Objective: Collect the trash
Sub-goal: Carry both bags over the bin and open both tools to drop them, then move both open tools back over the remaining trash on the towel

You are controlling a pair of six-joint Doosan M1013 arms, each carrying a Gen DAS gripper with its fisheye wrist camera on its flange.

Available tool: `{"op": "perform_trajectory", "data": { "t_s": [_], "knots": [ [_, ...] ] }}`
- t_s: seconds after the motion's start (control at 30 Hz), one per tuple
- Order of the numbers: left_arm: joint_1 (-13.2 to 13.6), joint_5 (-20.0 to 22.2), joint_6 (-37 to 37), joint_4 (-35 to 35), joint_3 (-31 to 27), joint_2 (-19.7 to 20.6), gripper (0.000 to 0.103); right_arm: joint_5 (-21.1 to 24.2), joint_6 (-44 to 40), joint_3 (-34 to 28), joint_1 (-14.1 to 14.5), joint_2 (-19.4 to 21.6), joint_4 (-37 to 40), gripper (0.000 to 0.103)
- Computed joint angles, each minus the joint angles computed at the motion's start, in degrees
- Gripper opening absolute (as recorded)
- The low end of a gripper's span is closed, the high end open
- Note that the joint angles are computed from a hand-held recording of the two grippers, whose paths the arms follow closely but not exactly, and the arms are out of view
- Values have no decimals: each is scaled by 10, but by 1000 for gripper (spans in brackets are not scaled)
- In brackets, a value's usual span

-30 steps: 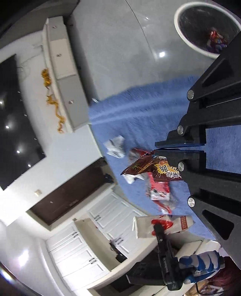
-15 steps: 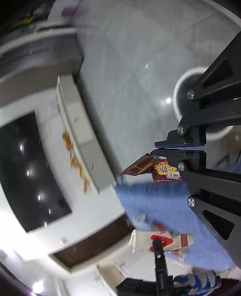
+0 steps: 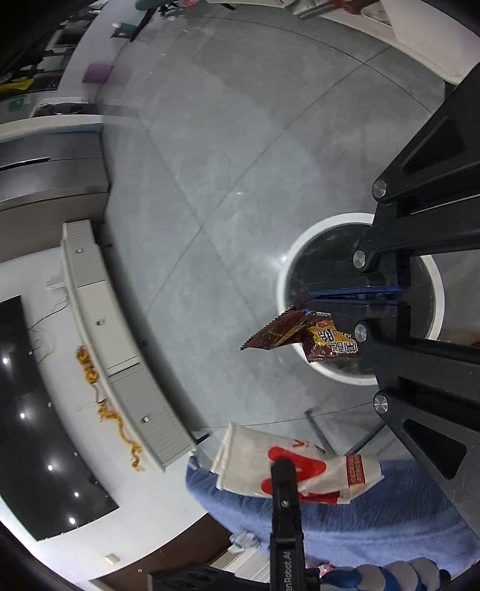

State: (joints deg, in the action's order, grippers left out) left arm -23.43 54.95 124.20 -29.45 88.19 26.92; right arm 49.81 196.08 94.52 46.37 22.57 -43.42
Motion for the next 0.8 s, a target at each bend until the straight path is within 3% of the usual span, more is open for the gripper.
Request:
{"op": "perform_trajectory", "data": {
  "t_s": [0.13, 0.27, 0.47, 0.63, 0.8],
  "knots": [
    [-7, 16, -2, 4, -8, 15, 7, -29, 14, 13, -6, 3, 15, 7],
    [-11, 17, -5, 11, -5, 17, 7, -41, 33, 21, -6, 2, 19, 19],
    [-9, 6, 10, 7, 6, 7, 7, -43, 53, 25, -7, 2, 17, 20],
    [-4, -59, 26, 26, 41, -32, 7, -31, 51, 14, -1, 1, 8, 20],
    [12, -142, 35, 37, 78, -72, 7, -7, 41, -12, 11, 7, -11, 36]
  ]
}}
